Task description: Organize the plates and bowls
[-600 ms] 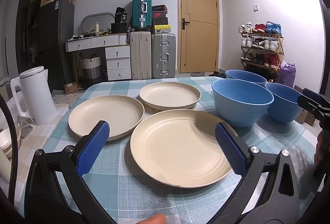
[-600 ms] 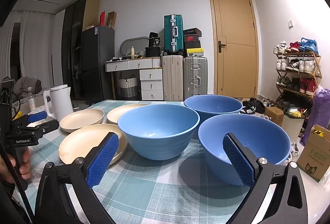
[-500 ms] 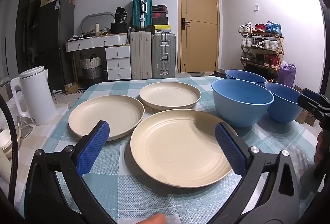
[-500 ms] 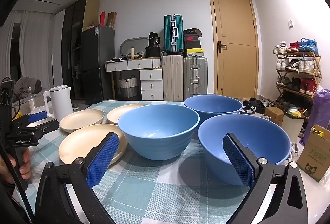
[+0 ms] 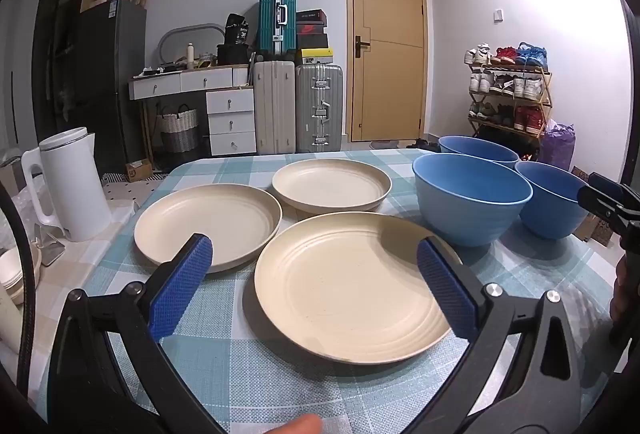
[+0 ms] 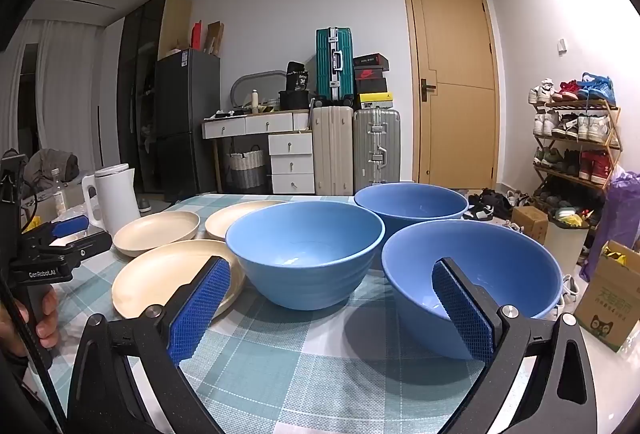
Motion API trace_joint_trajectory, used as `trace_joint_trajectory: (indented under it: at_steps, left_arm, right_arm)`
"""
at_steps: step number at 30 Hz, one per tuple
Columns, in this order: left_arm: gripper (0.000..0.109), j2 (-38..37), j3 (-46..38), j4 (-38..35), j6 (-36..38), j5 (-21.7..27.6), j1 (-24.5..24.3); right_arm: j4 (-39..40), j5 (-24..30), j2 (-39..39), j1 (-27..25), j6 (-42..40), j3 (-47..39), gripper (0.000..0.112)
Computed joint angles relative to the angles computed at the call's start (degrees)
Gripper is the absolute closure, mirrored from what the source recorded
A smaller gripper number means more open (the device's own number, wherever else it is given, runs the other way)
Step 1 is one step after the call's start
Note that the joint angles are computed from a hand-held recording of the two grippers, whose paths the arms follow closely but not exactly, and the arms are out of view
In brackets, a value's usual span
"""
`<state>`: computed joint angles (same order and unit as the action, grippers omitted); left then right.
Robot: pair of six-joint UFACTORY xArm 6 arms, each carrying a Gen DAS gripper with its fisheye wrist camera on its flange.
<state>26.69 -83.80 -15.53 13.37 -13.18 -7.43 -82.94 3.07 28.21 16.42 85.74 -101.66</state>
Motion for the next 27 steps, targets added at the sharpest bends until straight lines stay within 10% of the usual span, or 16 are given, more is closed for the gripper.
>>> trace_joint_trajectory:
  at_steps: [27]
  left_arm:
    - [0.007,-0.63,0.59,-0.37,0.33,-0.21,-0.01]
  right_arm:
    - [0.48,0.12,-0.02,0.04,-0.62,0.12,0.010]
